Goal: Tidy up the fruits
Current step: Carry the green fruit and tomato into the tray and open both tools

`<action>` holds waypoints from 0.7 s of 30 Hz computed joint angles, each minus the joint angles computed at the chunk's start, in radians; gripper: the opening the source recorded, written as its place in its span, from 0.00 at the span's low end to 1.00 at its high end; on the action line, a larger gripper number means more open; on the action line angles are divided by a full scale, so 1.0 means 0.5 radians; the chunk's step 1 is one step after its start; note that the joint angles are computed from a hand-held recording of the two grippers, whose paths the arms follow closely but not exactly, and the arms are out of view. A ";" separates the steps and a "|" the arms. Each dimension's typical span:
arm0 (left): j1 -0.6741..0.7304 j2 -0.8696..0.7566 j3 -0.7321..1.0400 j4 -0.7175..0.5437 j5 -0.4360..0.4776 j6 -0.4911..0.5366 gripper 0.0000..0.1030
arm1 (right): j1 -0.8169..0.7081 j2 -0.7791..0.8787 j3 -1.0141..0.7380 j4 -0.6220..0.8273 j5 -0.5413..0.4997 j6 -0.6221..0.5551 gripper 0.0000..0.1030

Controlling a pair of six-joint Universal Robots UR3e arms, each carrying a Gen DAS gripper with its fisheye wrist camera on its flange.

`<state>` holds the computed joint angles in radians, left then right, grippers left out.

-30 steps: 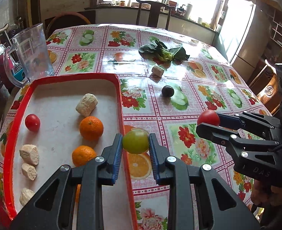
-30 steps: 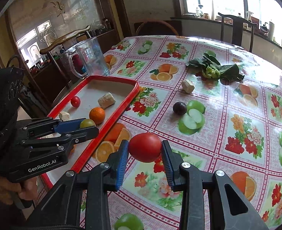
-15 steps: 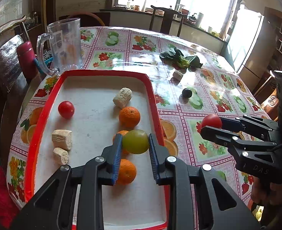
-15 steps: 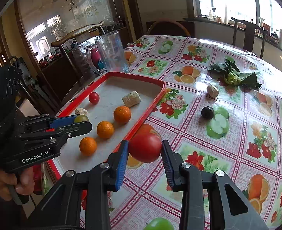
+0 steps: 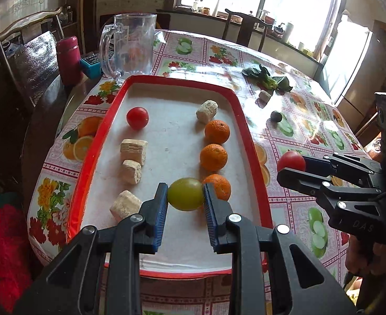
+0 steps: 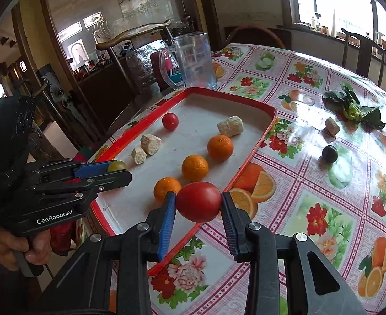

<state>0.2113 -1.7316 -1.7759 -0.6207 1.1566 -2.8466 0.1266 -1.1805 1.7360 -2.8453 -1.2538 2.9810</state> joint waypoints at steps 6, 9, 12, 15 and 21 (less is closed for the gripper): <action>0.115 0.177 -0.217 -0.022 -0.040 0.085 0.24 | 0.079 0.039 -0.023 0.026 0.002 -0.018 0.34; 0.153 0.243 -0.291 -0.044 -0.059 0.124 0.24 | 0.114 0.075 -0.053 0.044 0.001 -0.023 0.34; 0.147 0.249 -0.319 -0.044 -0.046 0.143 0.24 | 0.144 0.110 -0.087 0.063 -0.016 -0.031 0.34; 0.130 0.214 -0.318 -0.029 -0.023 0.141 0.24 | 0.164 0.144 -0.125 0.088 -0.042 -0.045 0.34; 0.119 0.159 -0.303 -0.011 -0.004 0.130 0.24 | 0.169 0.214 -0.199 0.145 -0.070 -0.060 0.34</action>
